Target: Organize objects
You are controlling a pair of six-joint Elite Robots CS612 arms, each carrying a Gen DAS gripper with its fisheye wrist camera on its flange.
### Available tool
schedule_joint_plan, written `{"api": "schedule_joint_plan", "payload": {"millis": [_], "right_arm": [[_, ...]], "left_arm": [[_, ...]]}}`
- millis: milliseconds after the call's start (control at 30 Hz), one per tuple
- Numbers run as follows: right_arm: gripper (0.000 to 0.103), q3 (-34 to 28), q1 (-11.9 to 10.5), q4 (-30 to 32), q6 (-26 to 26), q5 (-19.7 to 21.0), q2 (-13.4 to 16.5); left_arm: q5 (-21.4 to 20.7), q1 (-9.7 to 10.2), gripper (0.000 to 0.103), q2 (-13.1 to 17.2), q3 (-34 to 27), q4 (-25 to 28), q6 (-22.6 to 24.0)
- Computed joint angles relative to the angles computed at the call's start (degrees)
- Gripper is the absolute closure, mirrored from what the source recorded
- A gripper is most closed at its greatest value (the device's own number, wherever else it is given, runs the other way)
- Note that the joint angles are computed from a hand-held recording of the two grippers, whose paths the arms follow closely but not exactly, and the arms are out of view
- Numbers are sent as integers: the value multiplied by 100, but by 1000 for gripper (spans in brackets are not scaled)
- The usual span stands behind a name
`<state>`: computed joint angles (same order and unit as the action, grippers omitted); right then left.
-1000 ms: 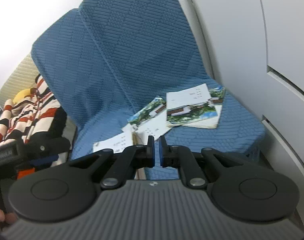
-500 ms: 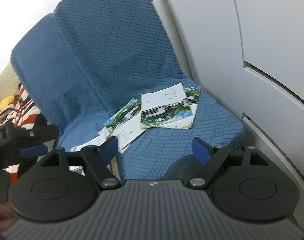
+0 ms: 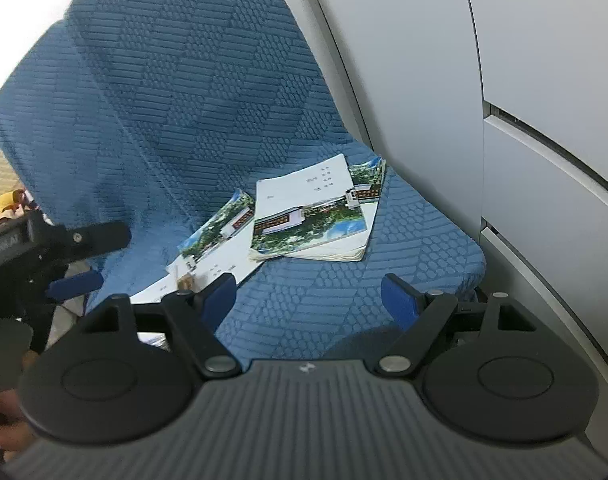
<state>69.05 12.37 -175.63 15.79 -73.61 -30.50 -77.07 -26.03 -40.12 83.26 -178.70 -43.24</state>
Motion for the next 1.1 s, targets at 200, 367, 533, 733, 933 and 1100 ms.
{"api": "schedule_joint_plan", "payload": {"millis": [200, 367, 533, 733, 933, 1100], "right_arm": [[22, -522, -23, 407, 46, 4, 303], [23, -1030, -43, 723, 106, 5, 615], [25, -1555, -73, 891, 282, 94, 961], [42, -2229, -109, 1262, 496, 184, 1366], [61, -3070, -129, 1788, 437, 304, 1827], [61, -3999, -117, 2403, 305, 471, 2300]], "left_arm": [[-43, 92, 2, 355, -567, 461, 73], [-175, 199, 9, 697, -1056, 846, -21], [-259, 255, 19, 1041, -1593, 1351, 65], [-429, 315, 39, 1463, -2165, 1601, -138], [-414, 385, 60, 1901, -2767, 1942, -181], [-377, 447, 72, 2127, -3048, 2098, -166]]}}
